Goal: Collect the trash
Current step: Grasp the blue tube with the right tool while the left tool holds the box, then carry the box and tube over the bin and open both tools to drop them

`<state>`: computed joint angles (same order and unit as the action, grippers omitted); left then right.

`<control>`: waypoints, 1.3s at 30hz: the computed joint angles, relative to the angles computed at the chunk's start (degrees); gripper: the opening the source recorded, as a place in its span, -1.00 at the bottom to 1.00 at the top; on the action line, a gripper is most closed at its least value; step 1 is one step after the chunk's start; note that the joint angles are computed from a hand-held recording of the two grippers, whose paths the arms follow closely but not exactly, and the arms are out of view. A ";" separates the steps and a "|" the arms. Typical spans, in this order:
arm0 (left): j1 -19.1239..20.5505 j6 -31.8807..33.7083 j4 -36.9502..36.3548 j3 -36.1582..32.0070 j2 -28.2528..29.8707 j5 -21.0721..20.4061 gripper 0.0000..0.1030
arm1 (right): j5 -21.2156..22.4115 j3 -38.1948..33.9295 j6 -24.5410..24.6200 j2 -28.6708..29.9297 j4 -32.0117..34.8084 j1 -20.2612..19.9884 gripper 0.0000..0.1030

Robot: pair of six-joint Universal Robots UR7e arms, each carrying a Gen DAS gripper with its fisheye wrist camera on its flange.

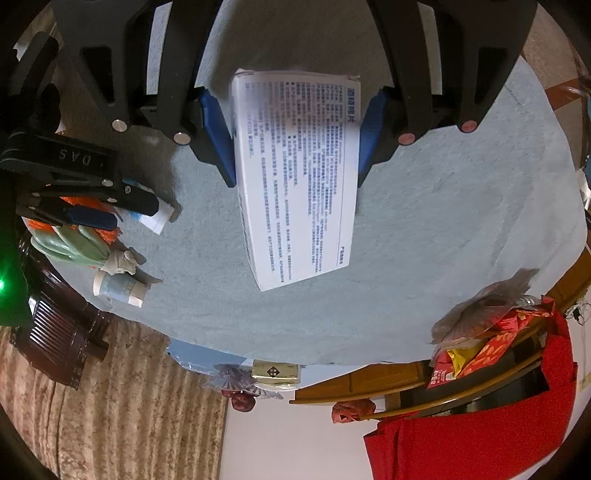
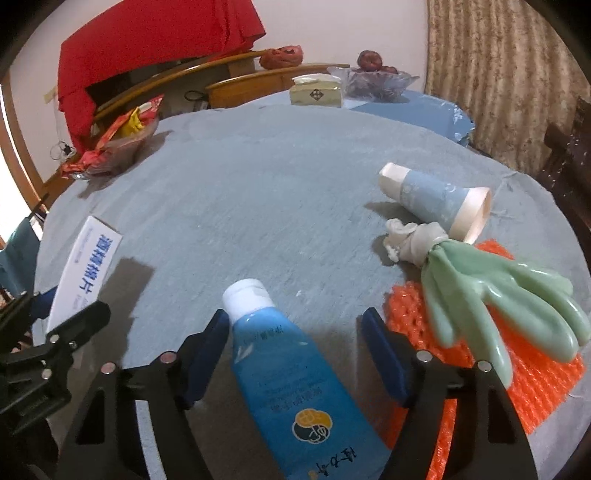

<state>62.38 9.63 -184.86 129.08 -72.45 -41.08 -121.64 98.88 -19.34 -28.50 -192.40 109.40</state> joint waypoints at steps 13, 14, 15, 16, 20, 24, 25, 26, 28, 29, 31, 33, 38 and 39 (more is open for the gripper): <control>0.14 -0.57 0.07 -1.00 1.05 0.37 0.16 | 0.22 0.24 -0.99 -0.48 2.67 -0.11 -0.12; 0.11 -0.54 0.10 -0.99 1.03 0.35 0.16 | 0.25 0.45 -0.22 -0.72 2.75 -0.11 -0.13; 0.21 -0.39 0.17 -1.09 0.99 0.23 0.16 | 0.46 0.84 0.63 -1.05 2.61 -0.14 -0.13; 0.13 -0.39 0.26 -1.05 0.94 0.11 0.16 | 0.75 1.46 1.50 -1.49 2.16 -0.17 -0.13; -0.21 -0.21 0.33 -1.03 0.97 -0.32 0.16 | 1.62 2.93 4.06 -2.96 1.28 -0.22 -0.13; -0.78 -0.10 0.00 -1.08 1.08 -0.63 0.16 | 3.54 4.59 7.17 -5.28 1.48 -0.37 -0.13; -1.06 -0.04 -0.11 -1.08 1.08 -0.72 0.16 | 3.94 5.16 7.50 -5.80 0.99 -0.32 -0.13; -1.27 0.00 -0.22 -1.04 1.10 -0.76 0.16 | 4.14 5.63 7.56 -6.23 0.60 -0.23 -0.13; -1.81 0.31 -0.74 -0.85 1.16 -0.73 0.16 | 4.05 6.28 7.59 -6.80 -0.02 0.03 -0.13; -2.17 0.57 -1.07 -0.76 1.25 -0.66 0.16 | 4.04 6.86 7.66 -7.30 -0.68 0.23 -0.13; -2.80 0.91 -1.48 -0.68 1.39 -0.66 0.16 | 4.03 7.75 7.79 -8.11 -1.40 0.49 -0.13; -3.26 0.91 -1.60 -0.58 1.45 -0.82 0.16 | 3.98 8.56 7.81 -8.82 -1.95 0.65 -0.13; -4.74 0.77 -1.53 -0.61 1.73 -1.27 0.16 | 3.93 10.82 8.25 -11.12 -3.34 1.08 -0.14; -5.18 0.71 -1.54 -0.60 1.86 -1.43 0.16 | 3.94 11.18 8.35 -11.55 -3.58 1.15 -0.14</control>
